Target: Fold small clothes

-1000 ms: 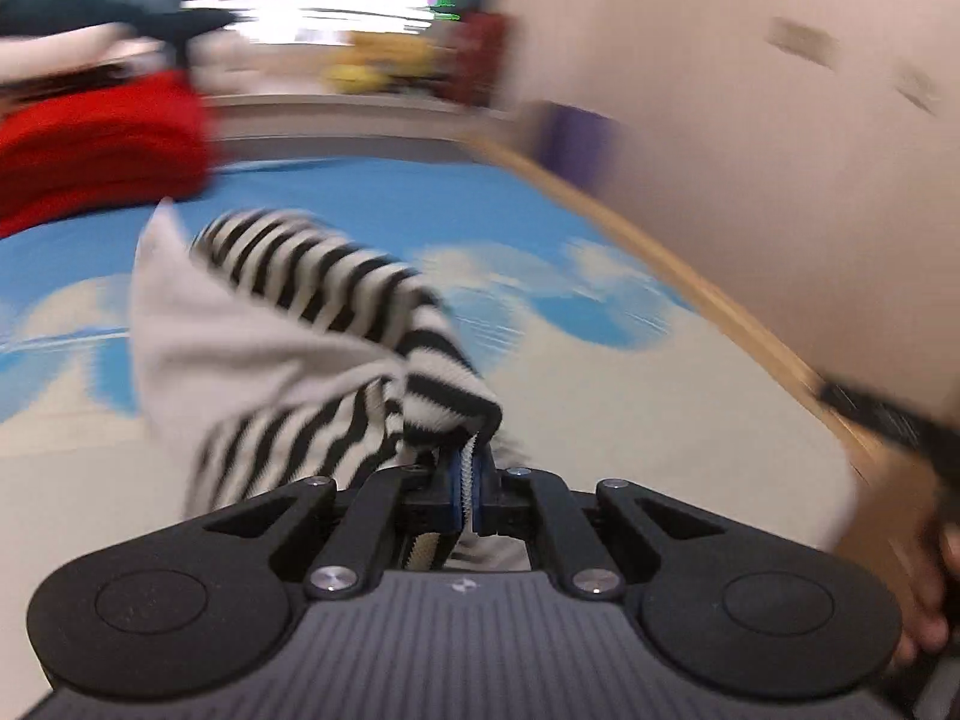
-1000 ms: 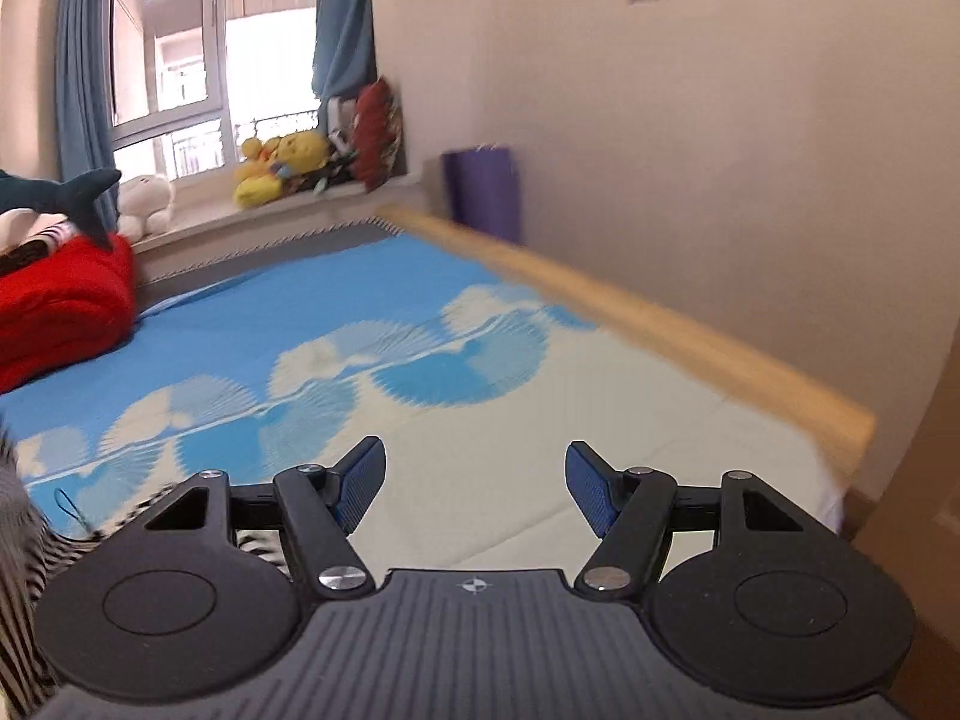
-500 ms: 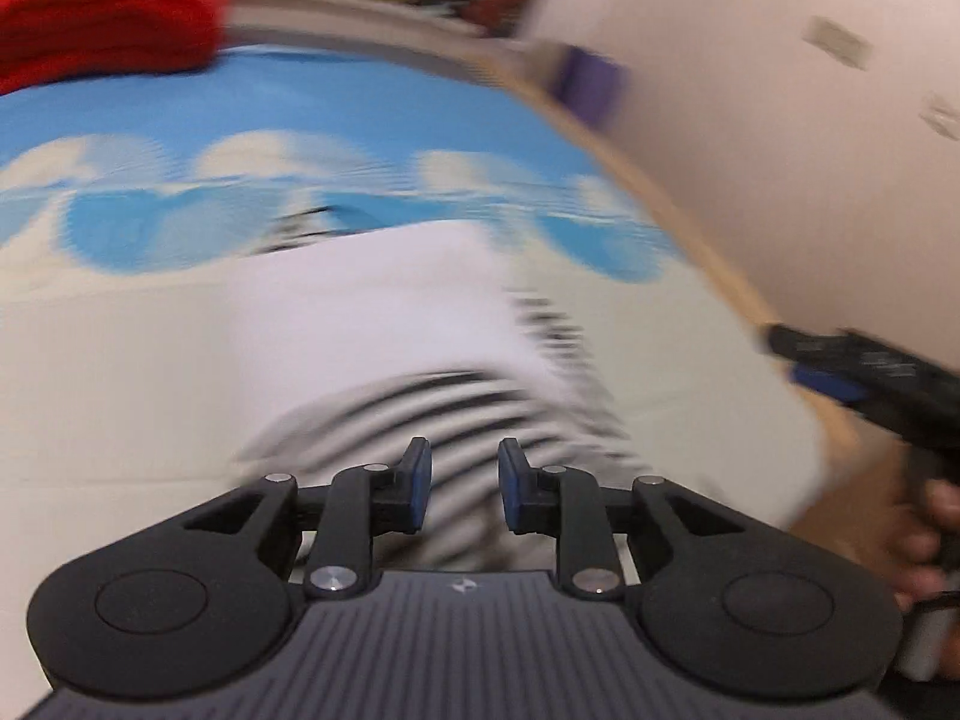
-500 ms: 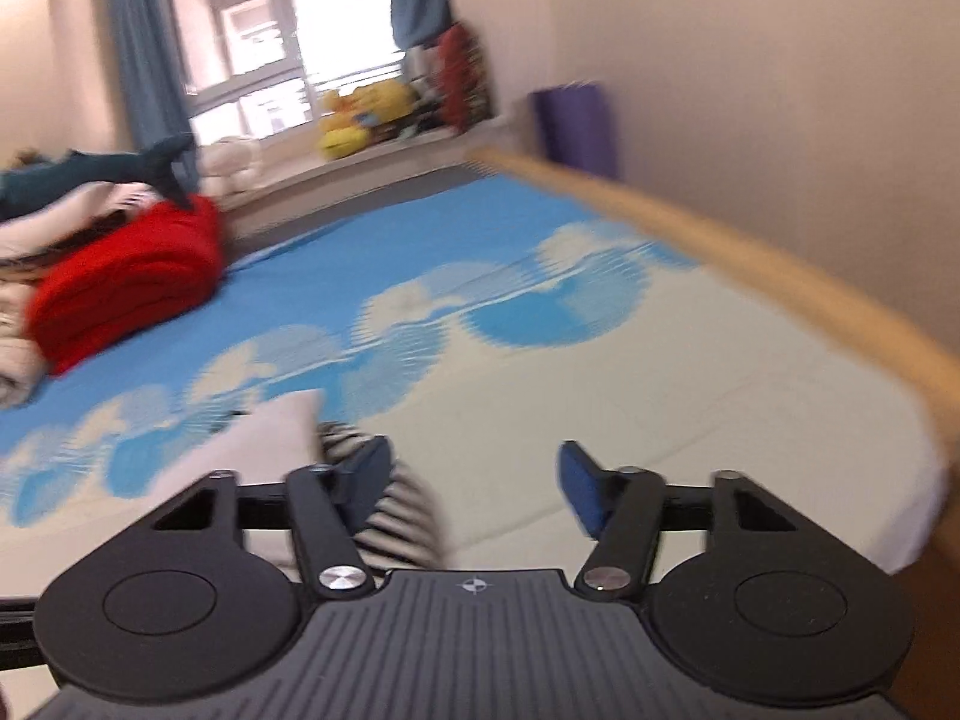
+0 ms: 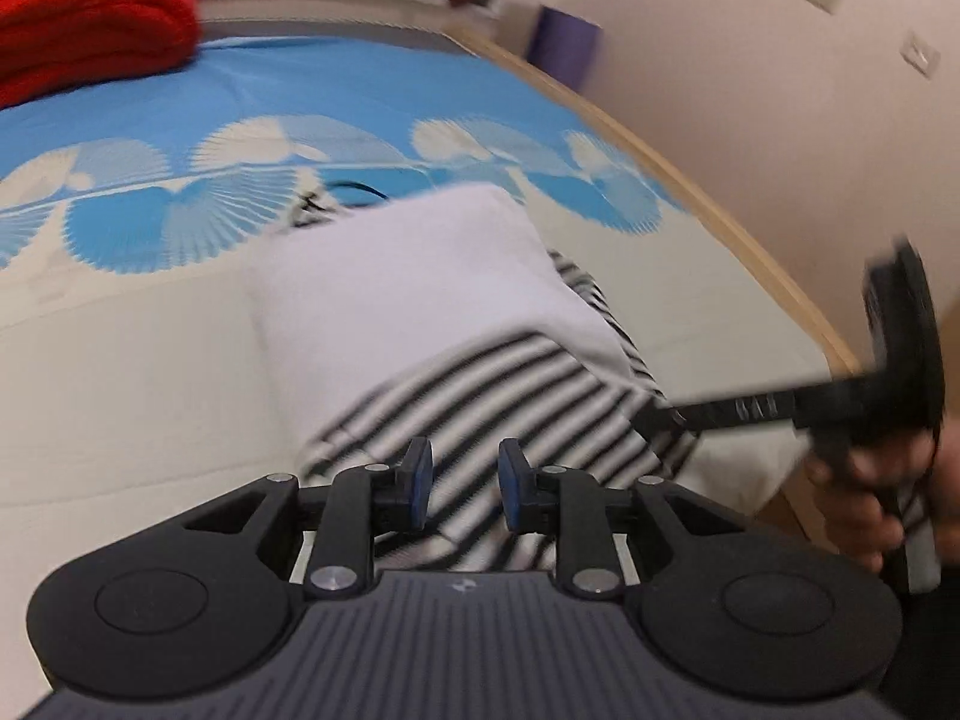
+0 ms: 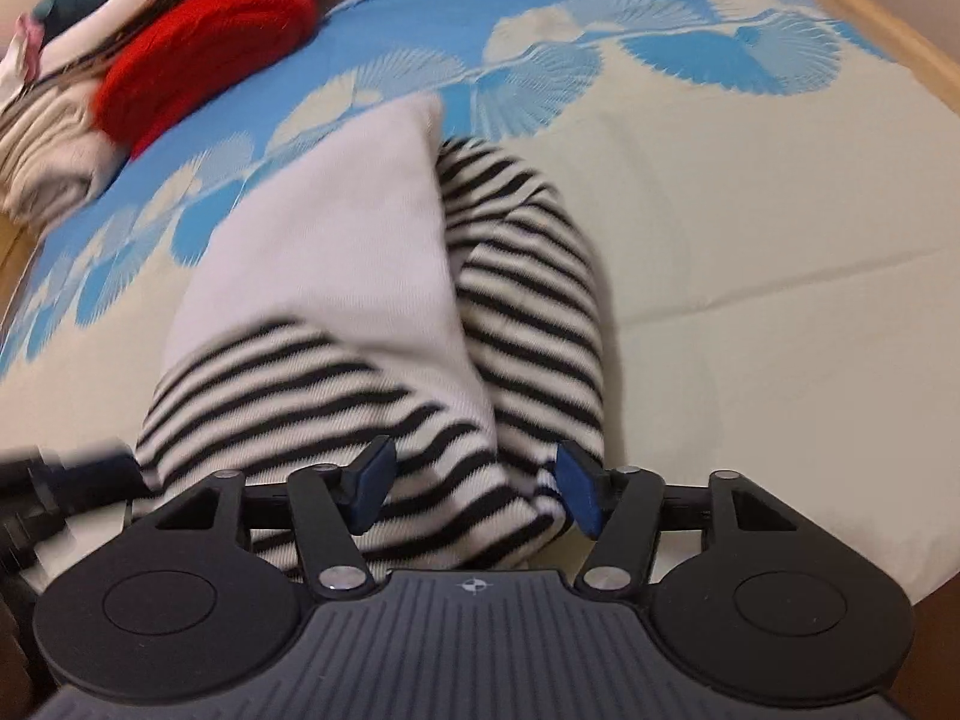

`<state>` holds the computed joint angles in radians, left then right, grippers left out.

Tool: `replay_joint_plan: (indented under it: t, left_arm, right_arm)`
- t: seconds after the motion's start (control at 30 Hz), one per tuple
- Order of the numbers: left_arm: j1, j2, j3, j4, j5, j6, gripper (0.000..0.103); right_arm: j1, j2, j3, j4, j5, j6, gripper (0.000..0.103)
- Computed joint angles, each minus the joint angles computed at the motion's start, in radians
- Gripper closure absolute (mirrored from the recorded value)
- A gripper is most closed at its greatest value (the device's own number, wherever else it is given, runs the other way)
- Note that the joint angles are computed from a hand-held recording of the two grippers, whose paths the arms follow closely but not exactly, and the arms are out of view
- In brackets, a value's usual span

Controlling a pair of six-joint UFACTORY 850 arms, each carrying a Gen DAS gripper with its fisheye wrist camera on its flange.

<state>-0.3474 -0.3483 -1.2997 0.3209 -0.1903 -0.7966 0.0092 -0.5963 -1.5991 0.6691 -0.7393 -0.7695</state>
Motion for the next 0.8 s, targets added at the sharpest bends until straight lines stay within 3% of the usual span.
replay_joint_plan:
  t: [0.03, 0.1, 0.17, 0.23, 0.33, 0.43, 0.5, 0.6, 0.67, 0.7, 0.73, 0.8]
  left_arm:
    - [-0.006, 0.005, 0.000, 0.080, -0.012, -0.085, 0.075]
    - [-0.015, 0.016, 0.009, 0.221, -0.037, -0.234, 0.059]
    - [-0.021, 0.044, 0.032, 0.319, -0.044, -0.345, 0.044]
    - [-0.022, 0.056, 0.036, 0.318, -0.027, -0.356, 0.040]
    - [-0.031, 0.041, 0.034, 0.194, -0.027, -0.232, 0.040]
    - [-0.040, -0.035, -0.016, -0.054, -0.178, 0.045, 0.037]
    - [-0.035, -0.068, -0.029, -0.147, -0.225, 0.144, 0.036]
    - [-0.024, -0.053, -0.024, -0.201, -0.226, 0.186, 0.036]
    - [-0.006, -0.031, -0.025, -0.255, -0.227, 0.235, 0.036]
    - [0.008, -0.023, -0.029, -0.298, -0.226, 0.274, 0.036]
    - [0.025, -0.014, -0.035, -0.343, -0.224, 0.313, 0.036]
    - [0.059, -0.005, -0.053, -0.415, -0.217, 0.373, 0.034]
  right_arm:
    - [-0.007, 0.012, 0.013, 0.010, 0.000, -0.012, 0.101]
    - [-0.049, 0.042, 0.037, 0.155, -0.030, -0.080, 0.100]
    - [-0.119, 0.067, 0.046, 0.355, -0.127, -0.159, 0.100]
    - [-0.160, 0.099, 0.078, 0.420, -0.160, -0.224, 0.101]
    - [-0.156, 0.100, 0.081, 0.272, -0.118, -0.152, 0.101]
    - [-0.117, 0.044, 0.030, -0.001, -0.126, 0.047, 0.101]
    - [-0.080, 0.021, 0.015, -0.144, -0.113, 0.123, 0.101]
    - [-0.065, 0.030, 0.013, -0.154, -0.071, 0.171, 0.100]
    - [-0.084, 0.064, 0.042, -0.023, -0.017, 0.115, 0.095]
    - [-0.092, 0.086, 0.065, 0.032, 0.013, 0.075, 0.083]
    - [-0.095, 0.106, 0.086, 0.080, 0.048, 0.040, 0.058]
    - [-0.097, 0.121, 0.106, 0.141, 0.099, -0.013, 0.028]
